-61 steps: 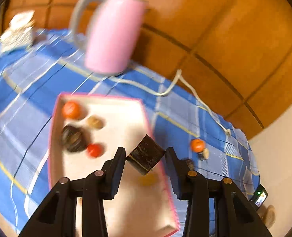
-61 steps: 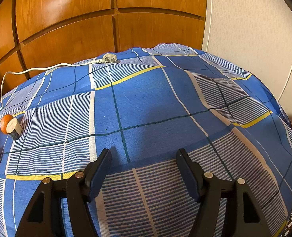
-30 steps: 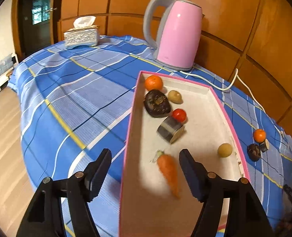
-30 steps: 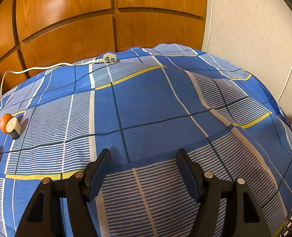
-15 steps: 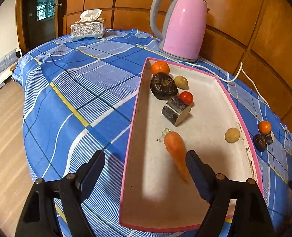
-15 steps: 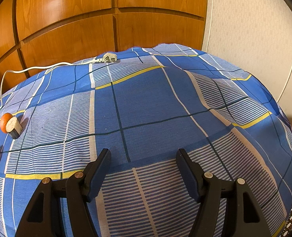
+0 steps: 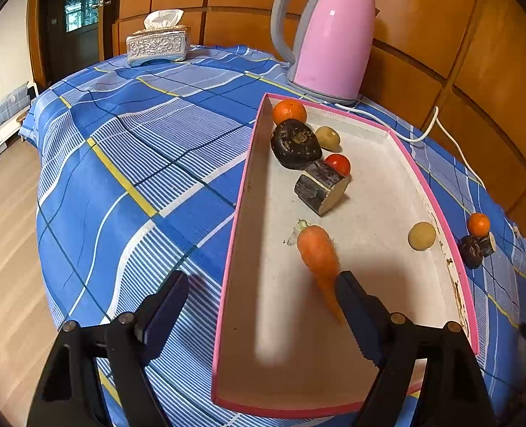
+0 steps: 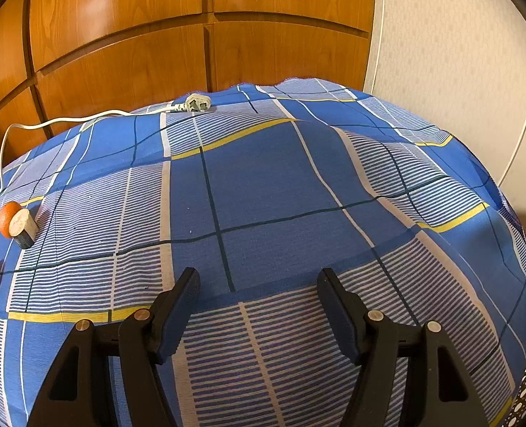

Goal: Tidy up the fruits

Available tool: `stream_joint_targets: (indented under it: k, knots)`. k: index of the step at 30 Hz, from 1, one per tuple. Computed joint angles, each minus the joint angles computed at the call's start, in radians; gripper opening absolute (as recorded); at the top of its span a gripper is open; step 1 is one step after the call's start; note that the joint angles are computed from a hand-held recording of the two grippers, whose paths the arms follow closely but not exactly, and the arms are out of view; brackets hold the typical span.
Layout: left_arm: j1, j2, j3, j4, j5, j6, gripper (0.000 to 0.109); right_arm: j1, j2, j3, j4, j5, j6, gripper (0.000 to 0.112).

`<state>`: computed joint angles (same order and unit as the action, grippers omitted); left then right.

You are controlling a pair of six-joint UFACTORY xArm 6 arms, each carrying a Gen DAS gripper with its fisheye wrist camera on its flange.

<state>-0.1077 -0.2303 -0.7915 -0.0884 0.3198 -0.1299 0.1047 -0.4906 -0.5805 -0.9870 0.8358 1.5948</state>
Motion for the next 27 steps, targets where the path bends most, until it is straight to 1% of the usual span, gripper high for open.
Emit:
stream_joint_targets:
  k: [27]
  knots:
    - [-0.014,-0.012,0.013,-0.038,0.010,0.044,0.085,-0.010,0.005,-0.007,0.023,-0.005,-0.037,0.069]
